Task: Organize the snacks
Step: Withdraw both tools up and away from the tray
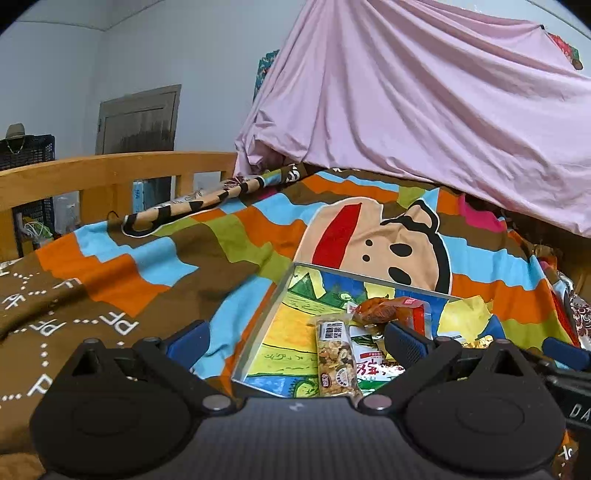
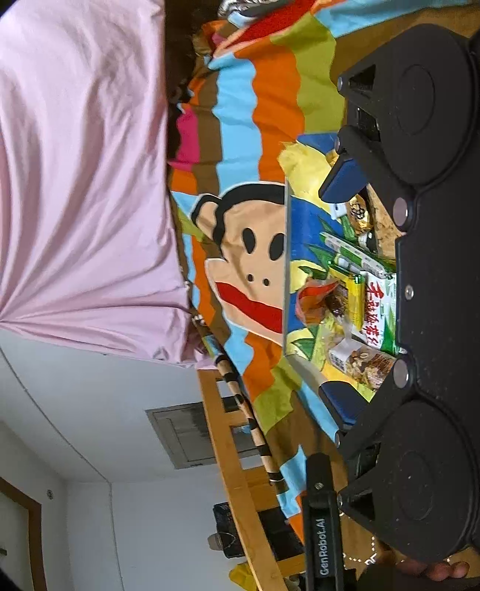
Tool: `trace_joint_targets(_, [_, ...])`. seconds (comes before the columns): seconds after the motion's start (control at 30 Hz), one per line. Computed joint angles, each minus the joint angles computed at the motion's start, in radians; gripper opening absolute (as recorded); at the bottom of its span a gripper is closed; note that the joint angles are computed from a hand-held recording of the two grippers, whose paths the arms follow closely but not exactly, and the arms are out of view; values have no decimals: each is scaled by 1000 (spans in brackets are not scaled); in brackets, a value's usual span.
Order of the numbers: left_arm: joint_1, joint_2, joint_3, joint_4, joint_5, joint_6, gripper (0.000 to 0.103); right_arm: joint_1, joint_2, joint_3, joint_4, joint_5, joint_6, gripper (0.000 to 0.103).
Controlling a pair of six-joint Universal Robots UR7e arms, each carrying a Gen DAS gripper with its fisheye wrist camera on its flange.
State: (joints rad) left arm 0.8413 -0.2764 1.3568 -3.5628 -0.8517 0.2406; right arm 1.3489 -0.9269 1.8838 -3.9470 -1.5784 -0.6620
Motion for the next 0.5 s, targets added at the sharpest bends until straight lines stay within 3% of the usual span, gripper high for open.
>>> trace_joint_targets(0.5, [-46, -107, 208, -158, 30, 28, 103, 36, -40, 127, -170, -25, -7, 102])
